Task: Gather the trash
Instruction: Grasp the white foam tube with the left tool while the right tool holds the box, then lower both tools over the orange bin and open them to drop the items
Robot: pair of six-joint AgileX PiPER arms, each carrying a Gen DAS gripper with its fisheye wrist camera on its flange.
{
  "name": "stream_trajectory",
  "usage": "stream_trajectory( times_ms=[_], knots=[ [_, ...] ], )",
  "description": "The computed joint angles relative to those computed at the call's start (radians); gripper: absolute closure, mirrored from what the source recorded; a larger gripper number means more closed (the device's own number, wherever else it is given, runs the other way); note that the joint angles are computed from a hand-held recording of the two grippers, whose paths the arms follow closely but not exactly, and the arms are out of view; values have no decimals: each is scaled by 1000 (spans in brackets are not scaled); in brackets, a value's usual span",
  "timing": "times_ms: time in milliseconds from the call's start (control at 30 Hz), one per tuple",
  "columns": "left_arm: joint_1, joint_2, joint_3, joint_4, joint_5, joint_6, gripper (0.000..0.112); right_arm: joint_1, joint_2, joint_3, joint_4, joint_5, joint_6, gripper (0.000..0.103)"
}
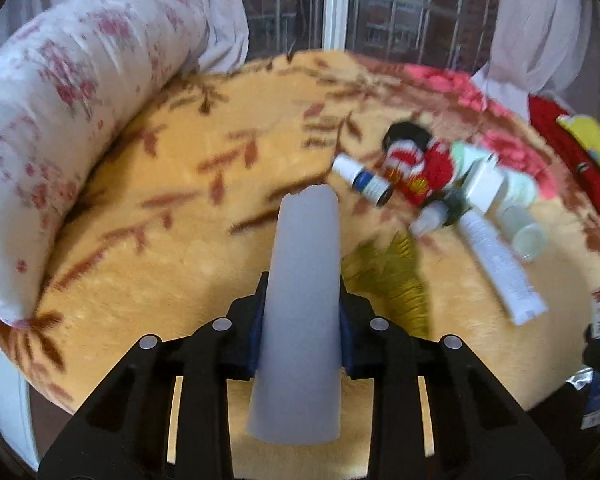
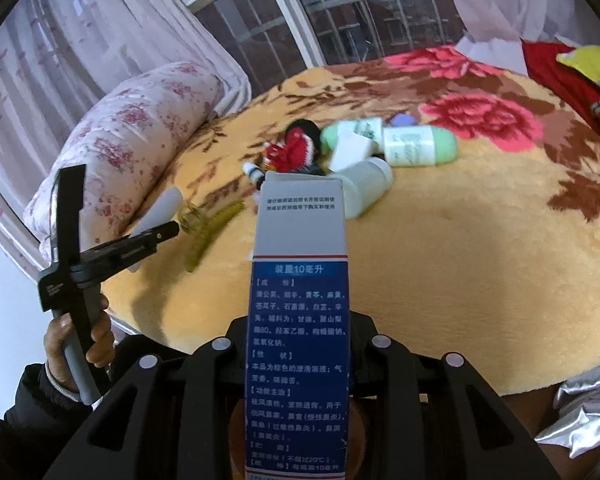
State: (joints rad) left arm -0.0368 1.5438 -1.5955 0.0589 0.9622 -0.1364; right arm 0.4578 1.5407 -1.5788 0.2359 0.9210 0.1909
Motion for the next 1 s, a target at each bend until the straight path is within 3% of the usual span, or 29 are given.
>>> stream_trajectory(
  times_ms=[300,467,600,667,833,1000],
  knots=[
    [-55,-278,15,-64,19,72,85,126,-96,-13,-156,5,119,73],
    [-206,-472,174,-2,24,-12,85,211,-180,72,-225,12,203,73],
    [-404,-568,353,180,48,-202,85,275,-227,183,-269,8,282,73],
    [-431,-581,421,190,56,-240,85,300,-238,232,-282,2,311,73],
    [-359,-543,552,52,33,-176,85,369,-223,352,-364,-23,409,73],
    [-281,-477,647,-62,-14,-97,85,302,-179,444,-233,-76,364,73]
  ],
)
